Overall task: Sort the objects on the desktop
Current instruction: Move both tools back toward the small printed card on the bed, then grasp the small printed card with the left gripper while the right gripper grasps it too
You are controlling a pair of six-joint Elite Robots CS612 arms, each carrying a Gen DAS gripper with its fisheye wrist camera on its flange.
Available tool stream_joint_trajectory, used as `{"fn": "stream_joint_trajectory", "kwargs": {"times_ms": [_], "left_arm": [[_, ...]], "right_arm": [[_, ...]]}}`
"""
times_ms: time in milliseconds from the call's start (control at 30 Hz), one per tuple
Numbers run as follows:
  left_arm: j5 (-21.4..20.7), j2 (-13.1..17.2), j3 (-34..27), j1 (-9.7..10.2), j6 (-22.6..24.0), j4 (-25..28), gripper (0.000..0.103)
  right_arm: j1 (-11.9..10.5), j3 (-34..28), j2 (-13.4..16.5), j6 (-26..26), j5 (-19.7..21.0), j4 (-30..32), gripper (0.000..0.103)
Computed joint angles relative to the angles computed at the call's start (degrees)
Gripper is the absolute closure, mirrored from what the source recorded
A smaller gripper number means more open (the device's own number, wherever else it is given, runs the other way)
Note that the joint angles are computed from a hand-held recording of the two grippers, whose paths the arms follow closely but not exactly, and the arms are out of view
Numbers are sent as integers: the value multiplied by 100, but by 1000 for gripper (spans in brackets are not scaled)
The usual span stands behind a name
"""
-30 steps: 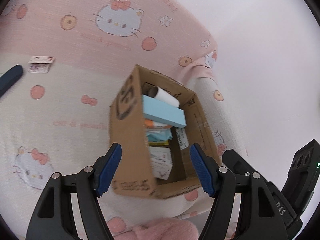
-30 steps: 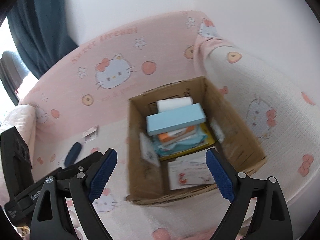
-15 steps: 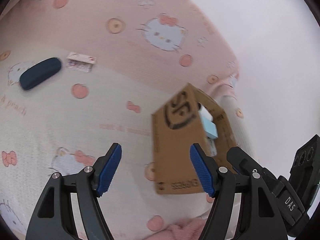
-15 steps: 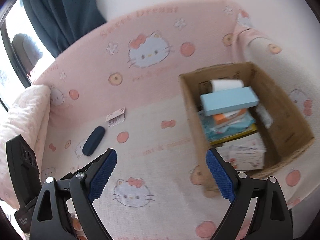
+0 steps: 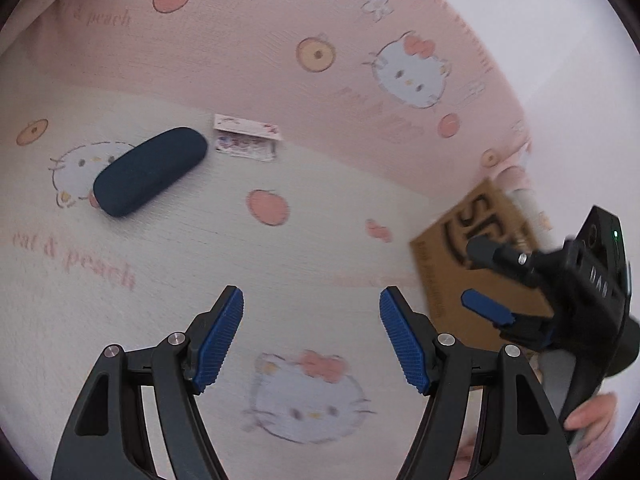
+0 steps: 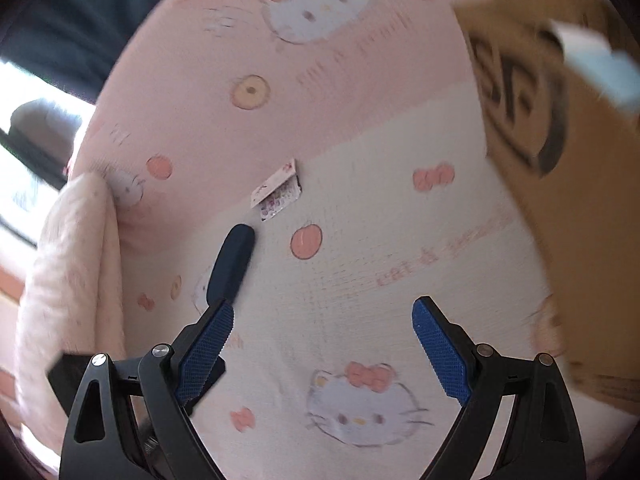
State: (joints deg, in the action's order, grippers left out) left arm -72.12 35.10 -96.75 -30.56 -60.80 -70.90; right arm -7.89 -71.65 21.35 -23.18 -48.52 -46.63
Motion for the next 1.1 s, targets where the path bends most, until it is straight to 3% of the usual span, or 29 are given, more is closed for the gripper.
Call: {"fn": "stream_joint_trajectory", "kwargs": {"times_ms": [200, 533, 733, 867, 933, 1033, 1067, 1100], "left_arm": [[-300, 133, 260, 291, -226, -664, 29], [-472, -115, 1125, 751, 177, -1521, 28], [-329, -347, 1572, 1044, -226, -1749, 29], [-495, -279, 1695, 1219, -570, -2186, 29], [-571, -283, 1767, 1281, -709, -2163, 29], [-458, -332, 1909, 1313, -608, -2086, 35], [-406, -396, 1998, 1321, -551, -1921, 38], [-366, -456, 2083, 1330, -513, -1768, 42]], "right_arm": [[219, 610, -75, 329, -164, -524, 13], [557, 1836, -385, 236, -250, -1714, 13], [719, 2972, -791, 775, -162, -2669, 13], [820, 3635, -1045, 784, -136, -2991, 14], [860, 3869, -1119, 490, 84, -2988, 21], [930, 3927, -1077, 390, 169, -3193, 58], [955, 3969, -1072, 517, 116, -3311, 77], [977, 4016, -1067, 691, 78, -3446, 84]]}}
